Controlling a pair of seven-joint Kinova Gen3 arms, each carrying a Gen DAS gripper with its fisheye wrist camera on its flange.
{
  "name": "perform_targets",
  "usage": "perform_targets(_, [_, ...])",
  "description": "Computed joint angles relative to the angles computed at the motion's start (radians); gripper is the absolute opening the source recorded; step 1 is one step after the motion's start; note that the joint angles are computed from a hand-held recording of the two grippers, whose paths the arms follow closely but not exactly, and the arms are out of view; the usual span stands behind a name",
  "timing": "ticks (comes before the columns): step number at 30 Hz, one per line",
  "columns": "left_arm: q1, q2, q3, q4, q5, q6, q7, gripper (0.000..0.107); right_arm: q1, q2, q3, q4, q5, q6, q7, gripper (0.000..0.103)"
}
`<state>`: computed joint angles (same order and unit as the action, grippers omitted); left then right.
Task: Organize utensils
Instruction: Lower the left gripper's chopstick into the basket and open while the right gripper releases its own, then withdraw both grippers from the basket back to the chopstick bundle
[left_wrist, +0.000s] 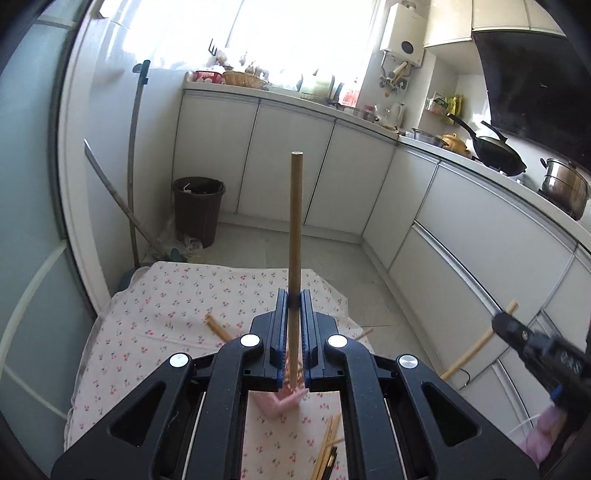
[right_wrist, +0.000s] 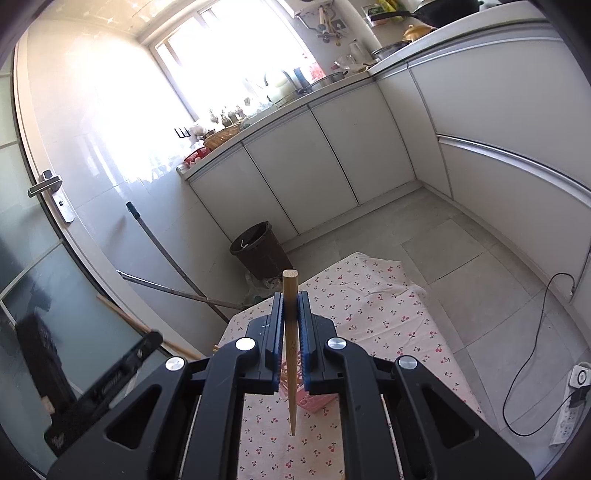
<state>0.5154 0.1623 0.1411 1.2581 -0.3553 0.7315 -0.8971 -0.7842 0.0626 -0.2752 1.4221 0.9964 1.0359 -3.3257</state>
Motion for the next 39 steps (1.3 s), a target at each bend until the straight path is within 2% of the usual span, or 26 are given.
perform_targets(3, [0.037,0.077,-0.012,-0.077,-0.030,0.071,0.004,0.007,0.001,0.004,0.003,-0.006,-0.003,0.010,0.005,0.008])
perform_targets(5, [0.034,0.106,-0.012,-0.088,-0.019,0.097,-0.003,0.008,0.004,0.006,0.007,-0.009,-0.010,0.011,0.008,0.008])
perform_targets(7, [0.035,0.081,-0.038,-0.033,-0.005,0.058,0.032,0.020,0.004,0.008,0.009,-0.013,-0.012,0.011,0.011,0.008])
perform_targets(10, [0.021,0.015,-0.050,0.062,-0.011,-0.009,0.089,0.023,-0.010,0.019,0.008,-0.034,0.013,0.029,0.010,0.008])
perform_targets(13, [0.002,-0.038,-0.048,0.119,-0.037,-0.031,0.149,0.026,-0.036,0.040,0.012,-0.073,0.056,0.057,0.009,0.008])
perform_targets(18, [-0.080,-0.080,-0.010,0.156,0.017,-0.044,0.129,0.028,-0.086,0.122,0.054,-0.208,0.118,0.102,0.077,0.008])
perform_targets(25, [-0.143,-0.058,0.007,0.137,0.131,-0.031,0.037,0.028,-0.117,0.280,0.161,-0.386,0.099,0.093,0.191,0.008])
perform_targets(31, [-0.142,-0.046,0.004,0.133,0.163,-0.025,0.011,0.031,-0.091,0.315,0.213,-0.329,-0.017,-0.022,0.164,0.016])
perform_targets(35, [-0.122,-0.058,0.013,0.144,0.144,-0.043,0.004,0.034,-0.145,0.289,0.251,-0.291,-0.016,0.009,0.171,0.017])
perform_targets(39, [-0.068,-0.055,0.025,0.138,0.052,-0.028,0.040,0.039,-0.194,0.260,0.242,-0.260,0.017,0.086,0.198,0.017])
